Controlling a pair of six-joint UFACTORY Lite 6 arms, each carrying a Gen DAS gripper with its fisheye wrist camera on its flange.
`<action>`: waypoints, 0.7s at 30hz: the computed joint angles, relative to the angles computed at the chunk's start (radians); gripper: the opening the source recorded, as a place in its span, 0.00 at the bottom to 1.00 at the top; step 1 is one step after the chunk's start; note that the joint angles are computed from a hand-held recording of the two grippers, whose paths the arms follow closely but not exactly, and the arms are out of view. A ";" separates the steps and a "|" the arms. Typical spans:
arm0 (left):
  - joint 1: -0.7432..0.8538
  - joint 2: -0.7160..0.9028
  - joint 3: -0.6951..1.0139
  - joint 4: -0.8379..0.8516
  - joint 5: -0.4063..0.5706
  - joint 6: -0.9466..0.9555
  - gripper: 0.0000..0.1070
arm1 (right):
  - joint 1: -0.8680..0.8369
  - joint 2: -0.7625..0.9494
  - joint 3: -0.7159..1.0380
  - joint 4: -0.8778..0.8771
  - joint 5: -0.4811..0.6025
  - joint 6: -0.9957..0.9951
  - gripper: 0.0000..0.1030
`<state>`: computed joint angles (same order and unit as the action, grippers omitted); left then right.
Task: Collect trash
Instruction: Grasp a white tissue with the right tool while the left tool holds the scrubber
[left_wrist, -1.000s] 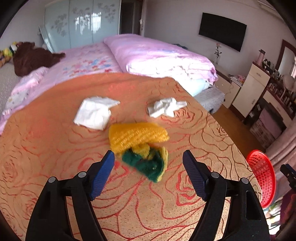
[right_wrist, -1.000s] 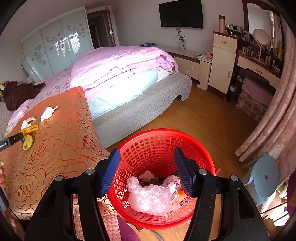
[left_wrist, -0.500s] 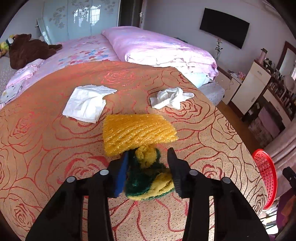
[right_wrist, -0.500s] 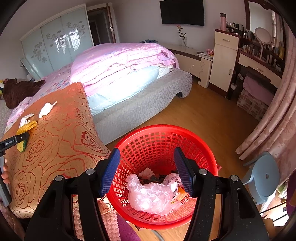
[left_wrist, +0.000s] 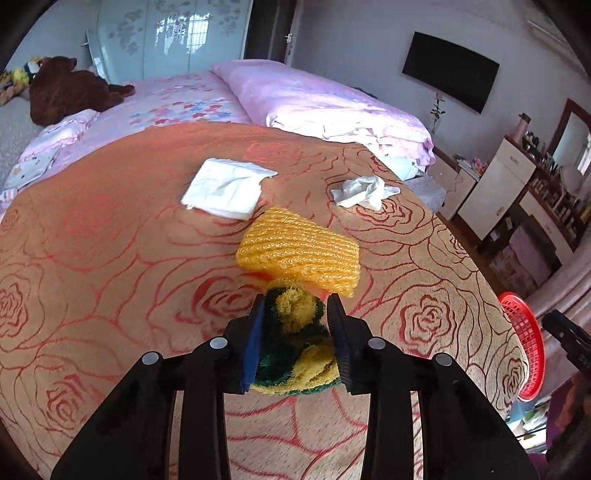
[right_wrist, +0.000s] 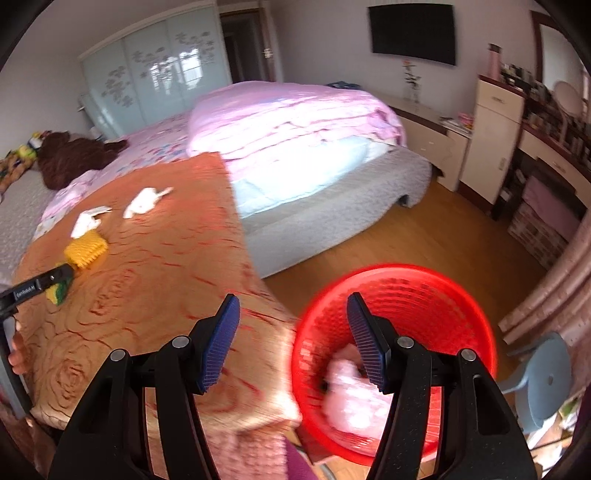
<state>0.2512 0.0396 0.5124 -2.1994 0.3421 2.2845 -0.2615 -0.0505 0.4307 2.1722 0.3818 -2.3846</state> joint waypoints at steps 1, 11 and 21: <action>0.012 -0.005 -0.006 0.017 0.009 -0.013 0.30 | 0.032 0.002 0.008 0.018 -0.007 0.003 0.57; 0.093 -0.048 -0.035 -0.137 0.041 0.173 0.30 | 0.445 0.222 0.297 0.533 -0.075 -0.260 0.57; 0.161 0.014 0.012 -0.036 0.052 0.060 0.30 | 0.625 0.623 0.788 0.753 -0.220 -0.387 0.57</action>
<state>0.4120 0.0532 0.5243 -2.2351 0.3944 2.3449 0.3632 0.5726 1.2190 2.9251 0.1619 -2.7715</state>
